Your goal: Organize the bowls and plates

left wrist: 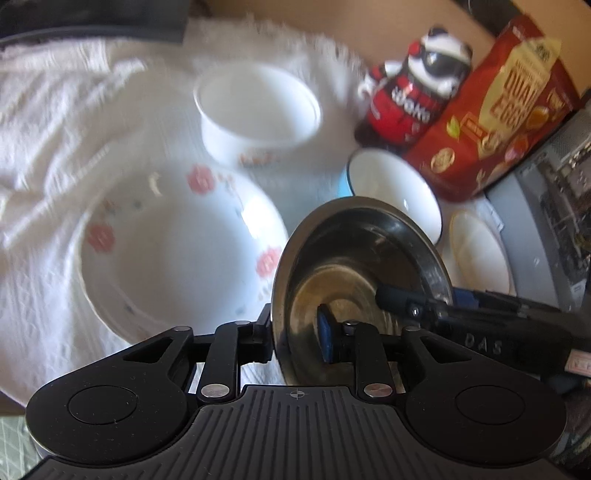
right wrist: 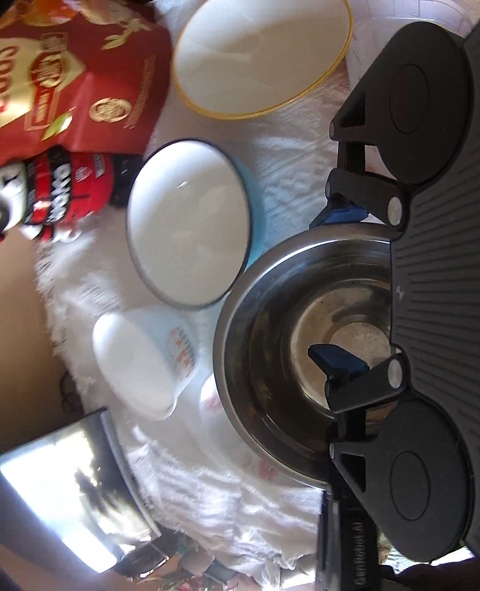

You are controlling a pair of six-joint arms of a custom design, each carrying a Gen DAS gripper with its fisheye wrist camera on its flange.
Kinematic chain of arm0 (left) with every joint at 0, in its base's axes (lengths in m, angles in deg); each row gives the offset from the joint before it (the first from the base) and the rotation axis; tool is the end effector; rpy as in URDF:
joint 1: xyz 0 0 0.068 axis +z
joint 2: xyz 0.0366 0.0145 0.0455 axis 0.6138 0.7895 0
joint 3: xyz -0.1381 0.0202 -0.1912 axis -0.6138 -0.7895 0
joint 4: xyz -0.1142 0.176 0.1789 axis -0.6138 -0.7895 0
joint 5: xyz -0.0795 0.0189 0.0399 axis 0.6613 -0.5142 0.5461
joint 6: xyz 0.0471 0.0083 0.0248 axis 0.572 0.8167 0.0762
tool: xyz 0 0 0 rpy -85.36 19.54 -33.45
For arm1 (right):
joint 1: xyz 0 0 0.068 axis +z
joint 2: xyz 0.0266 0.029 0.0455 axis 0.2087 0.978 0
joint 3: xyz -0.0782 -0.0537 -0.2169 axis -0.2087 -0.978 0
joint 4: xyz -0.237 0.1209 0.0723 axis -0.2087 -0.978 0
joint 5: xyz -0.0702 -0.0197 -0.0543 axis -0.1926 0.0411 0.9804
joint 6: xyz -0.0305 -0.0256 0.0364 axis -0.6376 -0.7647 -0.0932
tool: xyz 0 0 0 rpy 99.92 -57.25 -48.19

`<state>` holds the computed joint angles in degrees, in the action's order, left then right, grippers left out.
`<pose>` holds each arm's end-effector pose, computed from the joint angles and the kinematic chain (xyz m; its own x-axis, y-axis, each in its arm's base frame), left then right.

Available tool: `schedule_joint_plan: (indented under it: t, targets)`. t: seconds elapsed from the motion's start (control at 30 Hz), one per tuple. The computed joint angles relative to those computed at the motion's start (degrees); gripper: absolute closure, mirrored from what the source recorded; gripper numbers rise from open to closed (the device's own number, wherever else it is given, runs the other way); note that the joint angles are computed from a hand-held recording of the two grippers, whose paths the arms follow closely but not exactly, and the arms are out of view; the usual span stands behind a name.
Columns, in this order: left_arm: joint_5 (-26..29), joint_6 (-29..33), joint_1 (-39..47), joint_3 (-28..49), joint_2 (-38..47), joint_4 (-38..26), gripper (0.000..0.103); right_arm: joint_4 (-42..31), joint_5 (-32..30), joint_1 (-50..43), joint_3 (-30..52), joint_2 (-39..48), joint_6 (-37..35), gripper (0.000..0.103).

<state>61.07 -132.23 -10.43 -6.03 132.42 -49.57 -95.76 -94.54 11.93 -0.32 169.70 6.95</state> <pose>0.1924 -0.1943 0.2331 -0.6710 -0.5998 -0.4359 -0.4877 0.7999 -0.3499 0.3390 0.0185 0.2118 -0.7014 -0.4861 -0.5213 -0.6757 0.6863 0.2692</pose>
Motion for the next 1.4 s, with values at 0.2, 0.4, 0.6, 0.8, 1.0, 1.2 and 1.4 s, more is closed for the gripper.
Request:
schedule_joint_plan:
  t: [0.2,0.4,0.6,0.8,1.0,1.2,1.4]
  targets:
    - [-2.6,0.8,2.47,-4.03,-7.59,-2.32,0.076,2.45,-0.47,4.75,-2.39,-5.37,4.07,0.034]
    - [-1.64,4.93,9.31,-9.82,-15.83,-4.42,0.074,8.63,2.84,13.81,-4.97,-8.09,12.01,0.033]
    - [1.82,14.88,19.35,-15.21,-22.14,-4.27,0.074,14.11,8.69,23.61,-5.12,-6.83,19.68,0.033]
    - [5.46,22.11,25.4,-18.99,-22.28,-2.57,0.074,17.15,15.28,30.37,-4.63,-2.89,23.87,0.033]
    - [7.48,27.32,28.08,-21.12,-21.7,-1.66,0.075,18.96,17.52,32.64,-7.31,-2.79,25.05,0.031]
    - [10.04,30.55,30.3,-23.17,-22.74,-0.12,0.082,20.87,19.93,34.07,-9.08,-2.44,25.87,0.029]
    - [6.29,33.83,28.35,-22.89,-21.63,0.82,0.082,22.16,21.11,34.12,-10.18,-2.82,24.59,0.028]
